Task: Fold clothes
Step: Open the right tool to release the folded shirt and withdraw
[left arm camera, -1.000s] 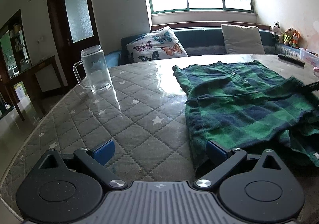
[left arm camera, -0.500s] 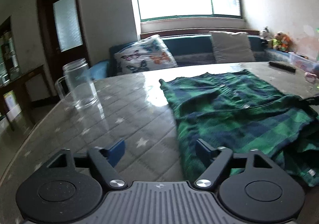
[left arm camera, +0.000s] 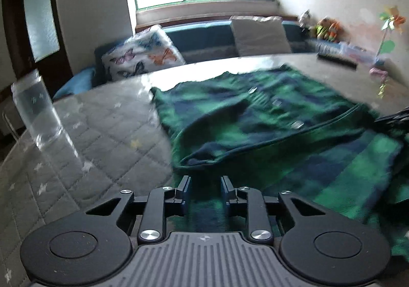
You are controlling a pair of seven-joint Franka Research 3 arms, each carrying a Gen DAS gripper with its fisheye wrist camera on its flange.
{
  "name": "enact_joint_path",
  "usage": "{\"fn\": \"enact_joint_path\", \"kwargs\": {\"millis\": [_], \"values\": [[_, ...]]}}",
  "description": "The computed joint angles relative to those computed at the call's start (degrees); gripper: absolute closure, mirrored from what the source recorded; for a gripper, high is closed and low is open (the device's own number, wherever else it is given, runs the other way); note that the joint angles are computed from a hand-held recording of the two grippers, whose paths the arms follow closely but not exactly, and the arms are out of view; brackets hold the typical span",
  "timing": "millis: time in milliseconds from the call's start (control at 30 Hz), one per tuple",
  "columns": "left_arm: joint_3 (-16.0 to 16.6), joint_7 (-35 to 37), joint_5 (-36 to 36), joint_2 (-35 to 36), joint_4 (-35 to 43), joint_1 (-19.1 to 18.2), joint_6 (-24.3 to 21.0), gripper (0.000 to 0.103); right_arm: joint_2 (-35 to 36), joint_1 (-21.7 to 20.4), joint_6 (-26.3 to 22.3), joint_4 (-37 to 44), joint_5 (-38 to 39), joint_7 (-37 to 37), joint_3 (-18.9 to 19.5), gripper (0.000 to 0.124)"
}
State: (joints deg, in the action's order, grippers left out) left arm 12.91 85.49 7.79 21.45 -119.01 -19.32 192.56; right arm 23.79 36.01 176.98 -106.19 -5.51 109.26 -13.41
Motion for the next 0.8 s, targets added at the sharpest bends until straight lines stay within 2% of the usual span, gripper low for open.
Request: {"fn": "enact_joint_path", "kwargs": {"millis": [100,167,200,233,333,433,500,567,667,700,767,800], "values": [[-1.3,-0.2,0.4,0.2,0.3,1.8,0.0,0.076,-0.2,-0.9,0.1,-0.2,0.5,-1.1,1.0,0.116],[2.1,0.3,-0.8,-0.2,-0.2,-1.5,0.7,0.077,-0.4,-1.2,-0.3,-0.1,0.5,-1.7,1.3,0.116],[2.6,2.2,-3.1,-0.4,-0.5,-2.5,1.0,0.077,-0.6,-1.3,-0.1,-0.1,0.4,-2.0,1.4,0.116],[1.7,0.9,-1.3,-0.6,-0.5,-1.4,1.3,0.077,-0.8,-1.4,0.2,-0.1,0.3,-2.4,1.5,0.116],[-3.8,1.0,0.4,-1.1,-0.2,3.7,1.9,0.076,-0.7,-1.6,2.4,0.3,0.4,-4.0,1.9,0.113],[-3.1,1.8,0.5,0.8,2.3,2.8,-0.8,0.076,0.3,-4.1,3.0,2.0,2.7,-7.8,5.2,0.112],[-6.1,0.9,2.2,1.8,3.6,6.0,-2.2,0.075,1.6,-7.9,2.0,3.8,5.4,-11.5,9.8,0.111],[-9.4,0.0,4.3,1.6,3.7,9.7,-2.1,0.074,2.7,-9.0,0.3,5.3,7.3,-13.6,11.2,0.111],[-5.8,-0.9,5.3,-0.2,1.4,7.1,-0.8,0.074,2.6,-9.1,-1.0,5.2,8.9,-15.2,11.3,0.109],[-5.6,0.8,3.8,-1.0,0.4,6.9,-0.3,0.074,2.2,-9.2,-0.9,4.7,9.2,-15.7,11.4,0.107],[-9.2,-1.1,8.0,-3.2,-2.4,11.1,1.1,0.074,1.1,-9.9,-0.2,3.2,10.1,-17.4,12.6,0.105],[-9.6,-0.4,7.9,-4.3,-4.0,11.5,1.7,0.074,0.3,-10.5,0.1,2.3,10.6,-18.6,13.6,0.104]]}}
